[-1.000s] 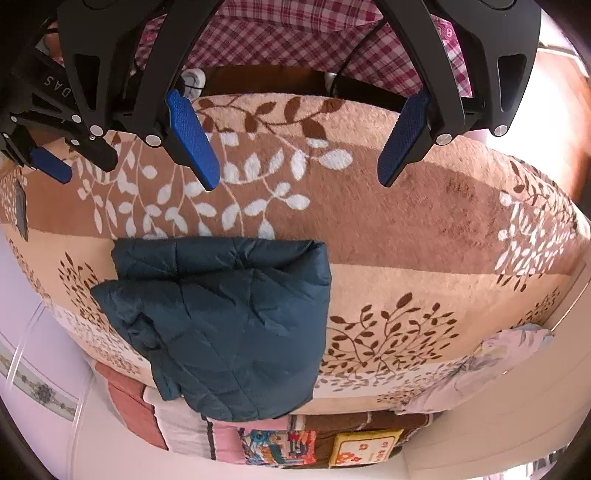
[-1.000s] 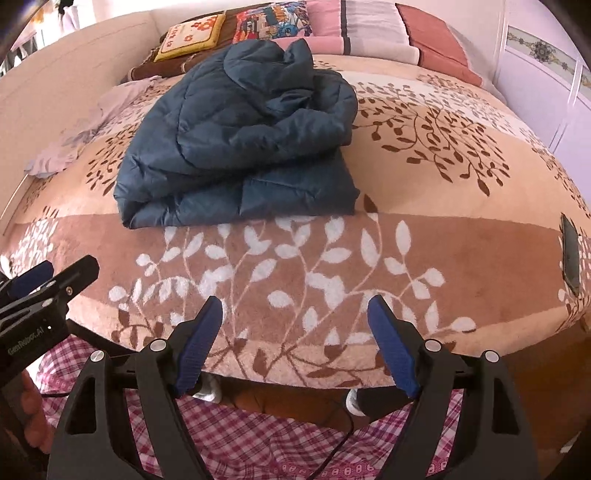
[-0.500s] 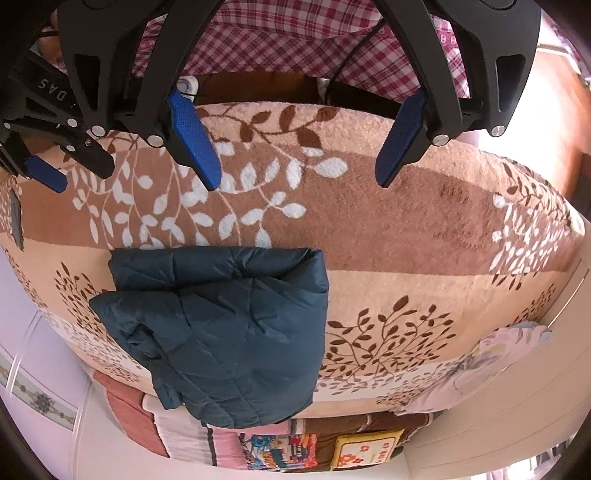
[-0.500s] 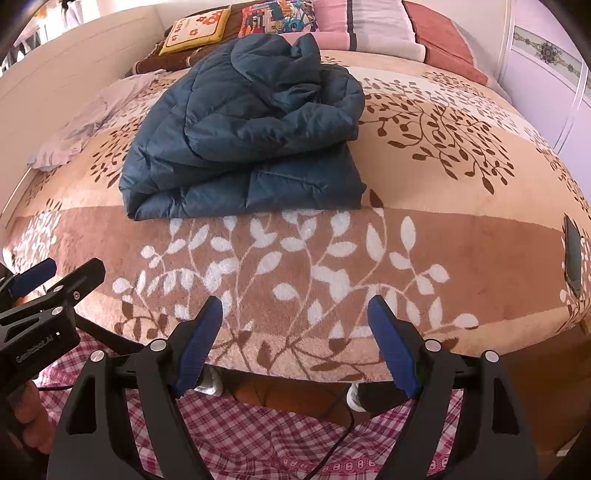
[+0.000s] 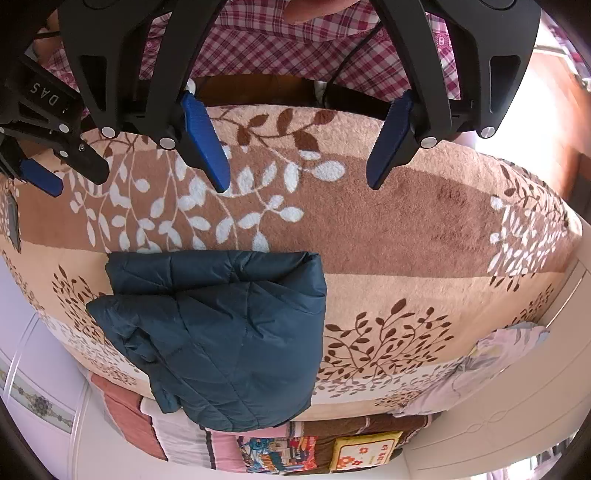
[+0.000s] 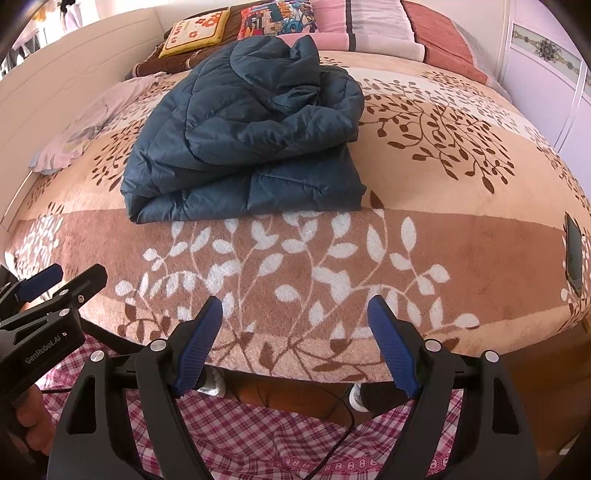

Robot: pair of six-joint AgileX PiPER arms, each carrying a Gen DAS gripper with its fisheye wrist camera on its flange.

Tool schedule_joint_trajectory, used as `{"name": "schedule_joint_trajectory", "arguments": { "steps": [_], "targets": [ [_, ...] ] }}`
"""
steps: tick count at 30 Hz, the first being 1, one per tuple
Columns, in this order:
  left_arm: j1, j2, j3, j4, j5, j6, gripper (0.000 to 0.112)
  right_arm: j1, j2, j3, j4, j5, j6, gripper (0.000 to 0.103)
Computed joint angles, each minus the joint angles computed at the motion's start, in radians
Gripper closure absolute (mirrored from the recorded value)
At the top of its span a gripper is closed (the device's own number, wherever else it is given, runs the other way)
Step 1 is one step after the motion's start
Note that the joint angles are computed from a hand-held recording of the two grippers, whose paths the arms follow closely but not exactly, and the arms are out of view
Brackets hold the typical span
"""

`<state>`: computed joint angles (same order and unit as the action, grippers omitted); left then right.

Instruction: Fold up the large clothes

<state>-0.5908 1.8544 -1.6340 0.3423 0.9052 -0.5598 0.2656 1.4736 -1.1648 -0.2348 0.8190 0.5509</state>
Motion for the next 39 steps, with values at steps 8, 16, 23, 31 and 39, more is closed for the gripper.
{"name": "schedule_joint_trajectory", "arguments": {
  "steps": [8, 16, 23, 31, 39],
  "targets": [
    [-0.002, 0.0, 0.001, 0.001, 0.0, -0.001, 0.038, -0.001, -0.001, -0.003, 0.003, 0.003, -0.004, 0.024],
    [-0.004, -0.002, -0.006, -0.003, 0.006, 0.013, 0.038, -0.002, -0.001, -0.003, 0.002, 0.005, -0.005, 0.024],
    [-0.005, -0.002, -0.006, -0.003, 0.007, 0.011, 0.038, -0.003, -0.001, -0.005, 0.006, 0.007, -0.008, 0.024],
    [-0.006, -0.002, -0.006, -0.004, 0.007, 0.011, 0.038, -0.001, -0.001, -0.003, 0.005, 0.008, -0.003, 0.024],
    [-0.007, -0.002, -0.004, -0.007, 0.006, 0.012, 0.038, -0.003, -0.001, 0.0, 0.005, 0.01, 0.002, 0.024]
  ]
}}
